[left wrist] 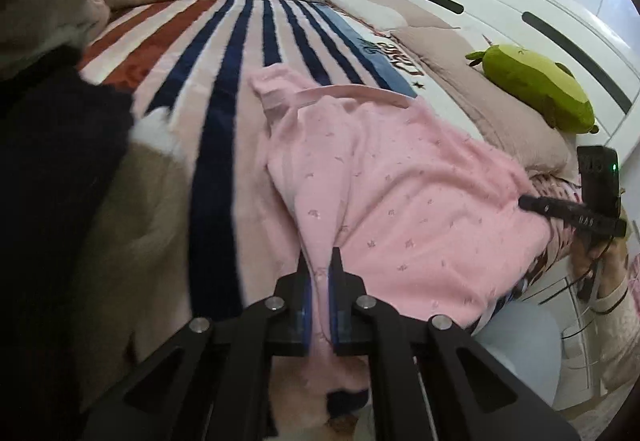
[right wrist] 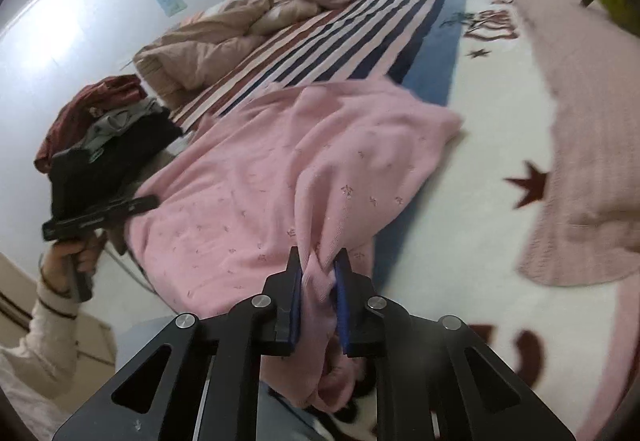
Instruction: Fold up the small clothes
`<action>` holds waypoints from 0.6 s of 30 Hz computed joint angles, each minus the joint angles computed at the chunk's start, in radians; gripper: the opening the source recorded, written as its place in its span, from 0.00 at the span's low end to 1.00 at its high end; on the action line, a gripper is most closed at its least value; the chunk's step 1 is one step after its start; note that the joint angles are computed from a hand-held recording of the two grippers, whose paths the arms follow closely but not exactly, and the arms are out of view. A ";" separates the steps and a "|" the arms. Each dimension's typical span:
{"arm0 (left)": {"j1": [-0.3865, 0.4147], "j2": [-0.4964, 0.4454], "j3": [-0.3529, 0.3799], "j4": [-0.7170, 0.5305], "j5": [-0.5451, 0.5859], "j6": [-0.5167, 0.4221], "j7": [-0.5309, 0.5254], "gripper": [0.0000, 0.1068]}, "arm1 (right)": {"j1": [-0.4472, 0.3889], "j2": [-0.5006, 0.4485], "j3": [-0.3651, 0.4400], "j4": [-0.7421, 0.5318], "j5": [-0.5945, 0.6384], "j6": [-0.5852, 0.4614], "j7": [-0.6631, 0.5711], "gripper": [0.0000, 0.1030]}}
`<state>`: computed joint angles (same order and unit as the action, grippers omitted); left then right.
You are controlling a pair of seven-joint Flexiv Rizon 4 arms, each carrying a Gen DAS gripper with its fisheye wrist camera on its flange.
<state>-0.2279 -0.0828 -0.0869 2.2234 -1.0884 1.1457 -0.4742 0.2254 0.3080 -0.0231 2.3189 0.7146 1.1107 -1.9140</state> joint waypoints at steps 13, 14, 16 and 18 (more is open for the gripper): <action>-0.018 0.104 0.035 0.087 -0.049 -0.040 0.048 0.70 | -0.041 0.111 0.077 0.063 -0.226 0.011 0.139 0.36; -0.021 0.115 0.040 0.097 -0.048 -0.056 0.047 0.70 | -0.027 0.130 0.072 0.070 -0.234 0.011 0.140 0.36; -0.024 0.132 0.050 0.119 -0.050 -0.079 0.023 0.70 | 0.013 0.159 0.065 0.074 -0.244 0.014 0.134 0.36; -0.028 0.138 0.056 0.134 -0.076 -0.090 0.002 0.70 | 0.055 0.166 0.078 0.078 -0.256 0.042 0.131 0.29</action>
<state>-0.2557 0.0555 -0.0310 2.3575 -1.1647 1.0557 -0.4723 0.2804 0.4737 0.0546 2.3968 0.4585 1.1529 -1.7831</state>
